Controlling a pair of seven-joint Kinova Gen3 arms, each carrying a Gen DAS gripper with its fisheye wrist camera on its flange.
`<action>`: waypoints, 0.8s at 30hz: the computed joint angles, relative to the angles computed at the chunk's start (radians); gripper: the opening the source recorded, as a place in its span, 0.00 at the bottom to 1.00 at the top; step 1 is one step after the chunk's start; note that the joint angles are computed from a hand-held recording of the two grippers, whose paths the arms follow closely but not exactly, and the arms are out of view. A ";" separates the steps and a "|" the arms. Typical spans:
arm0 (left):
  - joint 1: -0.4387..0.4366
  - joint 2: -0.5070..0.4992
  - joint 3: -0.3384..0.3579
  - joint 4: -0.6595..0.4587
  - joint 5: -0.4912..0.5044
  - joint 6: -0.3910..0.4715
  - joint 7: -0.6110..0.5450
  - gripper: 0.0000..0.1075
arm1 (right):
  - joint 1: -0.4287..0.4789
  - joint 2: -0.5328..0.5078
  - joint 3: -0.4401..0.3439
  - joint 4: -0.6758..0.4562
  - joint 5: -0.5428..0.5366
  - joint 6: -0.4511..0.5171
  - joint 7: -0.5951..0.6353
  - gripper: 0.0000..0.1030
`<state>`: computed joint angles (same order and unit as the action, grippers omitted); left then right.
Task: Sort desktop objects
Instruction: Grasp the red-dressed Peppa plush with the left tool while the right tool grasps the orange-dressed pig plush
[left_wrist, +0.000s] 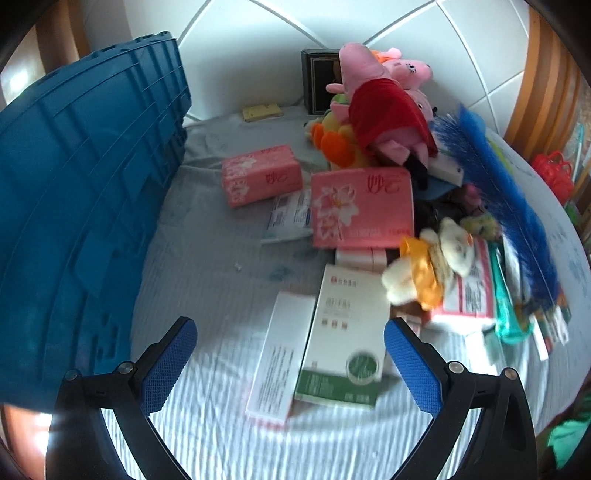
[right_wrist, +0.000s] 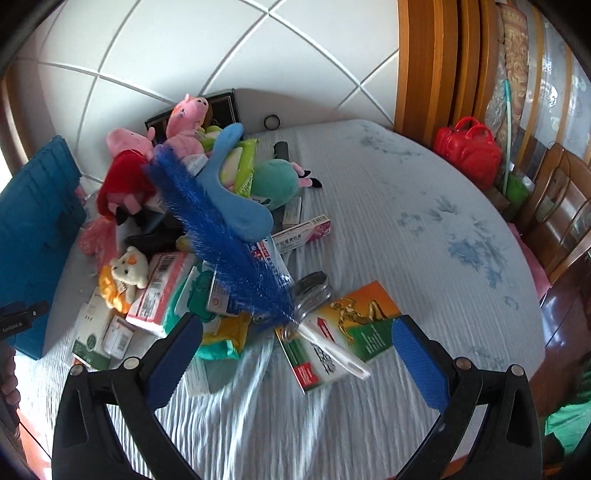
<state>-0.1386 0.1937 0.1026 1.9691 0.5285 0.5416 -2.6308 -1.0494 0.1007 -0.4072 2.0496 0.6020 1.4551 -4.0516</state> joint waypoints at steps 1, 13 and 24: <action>0.041 0.002 -0.019 -0.017 -0.011 0.000 0.031 0.96 | 0.019 -0.015 0.012 0.014 0.006 -0.027 0.025 1.00; 0.597 0.129 -0.313 -0.352 -0.144 0.003 0.518 0.96 | 0.303 -0.227 0.134 0.153 0.168 -0.287 0.441 1.00; 0.788 0.400 -0.469 -0.635 -0.217 0.171 0.729 0.82 | 0.572 -0.251 0.232 0.232 0.214 -0.640 0.672 1.00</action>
<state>0.6490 0.5937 -0.3663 1.3339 0.3114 0.7123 -1.9020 -0.4779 -0.1503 -0.1748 2.2817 0.8157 0.8153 -3.3796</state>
